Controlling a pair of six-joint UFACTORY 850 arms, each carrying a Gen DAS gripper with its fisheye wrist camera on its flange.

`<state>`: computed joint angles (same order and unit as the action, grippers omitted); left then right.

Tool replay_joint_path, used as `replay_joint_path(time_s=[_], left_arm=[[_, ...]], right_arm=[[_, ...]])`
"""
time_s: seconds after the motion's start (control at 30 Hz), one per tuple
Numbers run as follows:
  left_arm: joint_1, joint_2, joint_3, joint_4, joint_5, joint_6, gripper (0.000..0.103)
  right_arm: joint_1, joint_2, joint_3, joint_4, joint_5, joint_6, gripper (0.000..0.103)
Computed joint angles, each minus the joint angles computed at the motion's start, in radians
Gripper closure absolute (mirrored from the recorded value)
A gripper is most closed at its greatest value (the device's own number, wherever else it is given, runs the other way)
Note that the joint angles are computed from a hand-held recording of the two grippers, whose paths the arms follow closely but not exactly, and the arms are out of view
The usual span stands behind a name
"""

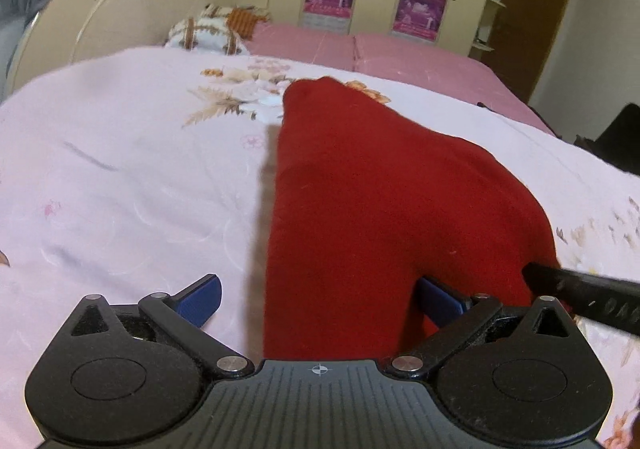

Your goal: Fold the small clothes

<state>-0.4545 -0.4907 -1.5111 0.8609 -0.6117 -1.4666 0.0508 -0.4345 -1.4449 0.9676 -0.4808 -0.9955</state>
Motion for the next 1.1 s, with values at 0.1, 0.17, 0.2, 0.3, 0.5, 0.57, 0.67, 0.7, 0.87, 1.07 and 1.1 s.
replay_joint_path(time_s=[0.1,0.17,0.2,0.3,0.5,0.57,0.67,0.7,0.87,1.07,1.1], left_arm=[[-0.014,-0.001,-0.011,-0.021,-0.044,0.038,0.0],[-0.021,-0.003,-0.02,-0.05,-0.077,0.053,0.0],[-0.029,-0.001,-0.021,-0.054,-0.1,0.045,0.0],[-0.047,0.0,-0.037,-0.092,-0.158,0.089,0.0],[-0.09,0.072,-0.006,-0.202,-0.203,0.143,0.0],[-0.136,0.114,0.024,-0.111,-0.254,0.052,0.0],[-0.211,0.175,0.052,-0.014,-0.357,-0.056,0.0],[-0.238,0.194,0.059,0.005,-0.391,-0.074,0.0],[-0.346,0.271,0.064,-0.02,-0.505,-0.071,0.0],[-0.472,0.321,0.07,0.001,-0.631,-0.166,0.0],[-0.492,0.322,0.063,0.0,-0.66,-0.173,0.0]], right_arm=[[-0.015,0.041,0.041,0.067,0.002,-0.053,0.059],[-0.022,0.074,0.076,0.107,-0.003,-0.101,0.048],[-0.026,0.093,0.097,0.121,-0.004,-0.124,0.045],[-0.035,0.145,0.155,0.142,-0.008,-0.183,0.039],[-0.074,0.254,0.258,0.166,-0.078,-0.239,0.039],[-0.099,0.299,0.293,0.171,-0.116,-0.265,0.037],[-0.144,0.372,0.342,0.159,-0.193,-0.292,0.037],[-0.159,0.399,0.358,0.148,-0.218,-0.298,0.036],[-0.254,0.534,0.425,0.126,-0.365,-0.353,0.025],[-0.372,0.655,0.481,0.152,-0.493,-0.434,0.015],[-0.389,0.672,0.489,0.158,-0.501,-0.444,0.014]])
